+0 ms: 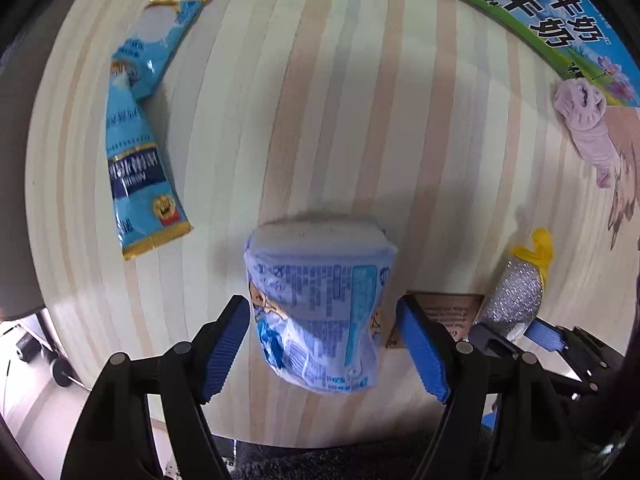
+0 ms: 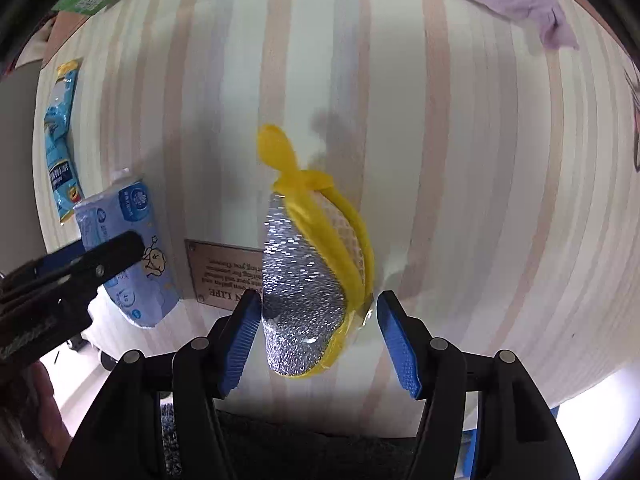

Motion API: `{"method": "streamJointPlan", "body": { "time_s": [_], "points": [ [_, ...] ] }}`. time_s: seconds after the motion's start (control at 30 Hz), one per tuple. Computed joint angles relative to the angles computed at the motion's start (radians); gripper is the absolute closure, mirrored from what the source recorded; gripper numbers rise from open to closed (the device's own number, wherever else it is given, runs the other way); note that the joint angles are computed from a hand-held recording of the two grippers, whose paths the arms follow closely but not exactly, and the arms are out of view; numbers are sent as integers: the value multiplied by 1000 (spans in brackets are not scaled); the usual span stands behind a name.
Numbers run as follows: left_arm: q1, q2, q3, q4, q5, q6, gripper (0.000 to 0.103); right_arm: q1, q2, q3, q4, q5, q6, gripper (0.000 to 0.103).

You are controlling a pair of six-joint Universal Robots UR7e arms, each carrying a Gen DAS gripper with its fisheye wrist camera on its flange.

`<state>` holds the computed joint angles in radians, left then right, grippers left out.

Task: Organize soft objects
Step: 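Grasp the silver-yellow sponge with the right gripper while the left grasps the blue wipes pack, then lower the sponge and wipes pack into the box and open both grippers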

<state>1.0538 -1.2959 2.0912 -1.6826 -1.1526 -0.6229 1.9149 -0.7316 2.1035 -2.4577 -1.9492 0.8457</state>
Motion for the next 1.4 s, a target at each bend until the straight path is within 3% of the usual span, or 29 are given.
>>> {"method": "streamJointPlan", "body": {
  "time_s": [0.07, 0.17, 0.27, 0.3, 0.53, 0.63, 0.7, 0.83, 0.9, 1.0, 1.17, 1.4],
  "points": [
    [14, 2, 11, 14, -13, 5, 29, -6, 2, 24, -22, -5, 13, 40],
    [25, 29, 19, 12, 23, -1, 30, 6, 15, 15, -12, -25, 32, 45],
    [-19, 40, 35, -21, 44, -6, 58, 16, 31, -6, -6, -32, 38, 52],
    [-30, 37, 39, -29, 38, 3, 62, 19, 32, -7, -8, -28, 42, 52],
    [-141, -28, -6, -41, -46, 48, 63, 56, -98, 30, -64, 9, 22, 54],
    [-194, -21, -100, -59, -77, 90, 63, 70, -199, 36, -97, 38, -2, 54],
    [-198, 37, -224, -61, -83, 145, 63, 85, -249, -13, -55, 14, -25, 54],
    [-129, 223, -539, -13, -53, 267, 63, 102, -298, -137, 17, -44, -97, 54],
    [-99, 246, -604, 24, -33, 303, 63, 101, -254, -241, 54, -90, -129, 54],
    [-46, 375, -758, 88, -28, 323, 63, 55, -200, -360, 93, -125, -188, 54],
    [44, 537, -922, 211, -32, 309, 63, -28, -73, -509, 179, -148, -231, 54],
    [105, 649, -1009, 287, -43, 296, 63, -110, 48, -587, 224, -96, -261, 54]
  ]
}}
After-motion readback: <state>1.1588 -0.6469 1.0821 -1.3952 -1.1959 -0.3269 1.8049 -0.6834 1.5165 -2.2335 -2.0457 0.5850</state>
